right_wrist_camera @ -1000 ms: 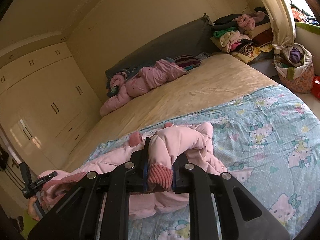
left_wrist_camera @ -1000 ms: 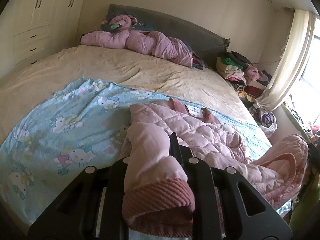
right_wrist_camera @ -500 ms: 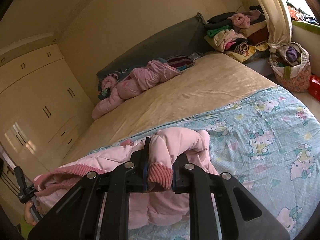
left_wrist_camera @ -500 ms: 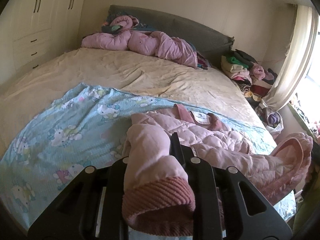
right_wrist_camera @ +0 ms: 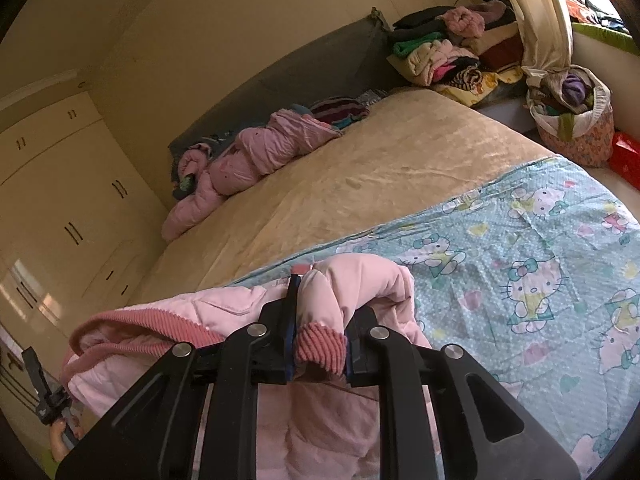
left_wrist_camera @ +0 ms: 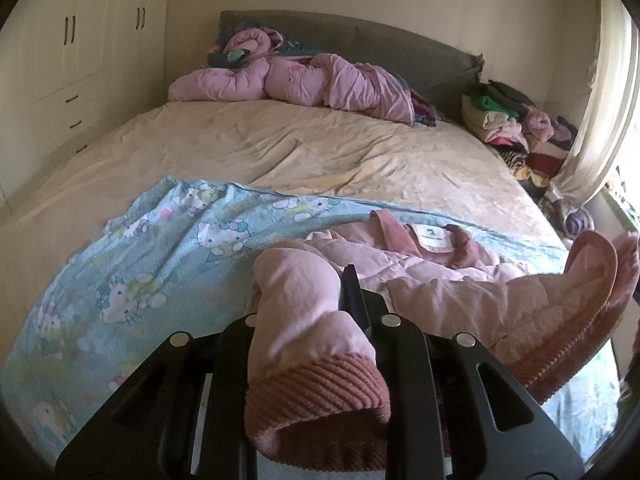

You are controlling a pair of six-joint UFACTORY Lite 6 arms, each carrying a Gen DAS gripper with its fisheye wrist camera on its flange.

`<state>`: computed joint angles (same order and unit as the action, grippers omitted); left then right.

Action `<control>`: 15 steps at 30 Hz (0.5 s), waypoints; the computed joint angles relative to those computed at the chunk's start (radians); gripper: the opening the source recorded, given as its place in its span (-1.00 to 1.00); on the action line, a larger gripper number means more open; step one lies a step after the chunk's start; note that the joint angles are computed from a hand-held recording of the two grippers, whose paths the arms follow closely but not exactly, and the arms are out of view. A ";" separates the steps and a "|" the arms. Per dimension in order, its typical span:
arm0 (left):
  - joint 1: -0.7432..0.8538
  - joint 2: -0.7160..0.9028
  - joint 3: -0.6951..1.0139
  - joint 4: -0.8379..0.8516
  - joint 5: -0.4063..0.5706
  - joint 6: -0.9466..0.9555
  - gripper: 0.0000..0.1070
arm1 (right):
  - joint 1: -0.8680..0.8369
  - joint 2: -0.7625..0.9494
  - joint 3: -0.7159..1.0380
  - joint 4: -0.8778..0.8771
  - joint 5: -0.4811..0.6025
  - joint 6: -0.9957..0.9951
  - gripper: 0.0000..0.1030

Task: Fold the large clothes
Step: 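Lift the hem with both tools and carry it toward the collar, then lay the hem over the jacket and open both tools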

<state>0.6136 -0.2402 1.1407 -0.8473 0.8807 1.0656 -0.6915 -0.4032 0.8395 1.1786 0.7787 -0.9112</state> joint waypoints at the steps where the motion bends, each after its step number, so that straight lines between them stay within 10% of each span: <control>1: -0.021 0.005 -0.003 0.011 -0.026 -0.008 -0.72 | 0.010 0.017 0.003 0.012 -0.011 -0.005 -0.66; 12: -0.113 0.092 0.021 0.037 -0.128 -0.042 -0.72 | 0.013 0.162 0.077 0.090 0.039 0.004 -0.39; 15: -0.126 0.112 0.030 0.037 -0.138 -0.047 -0.72 | 0.007 0.176 0.082 0.126 0.071 -0.019 0.02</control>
<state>0.4874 -0.1285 1.1705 -0.8099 0.7422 1.0185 -0.6844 -0.2271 0.9212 1.3047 0.8493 -0.9305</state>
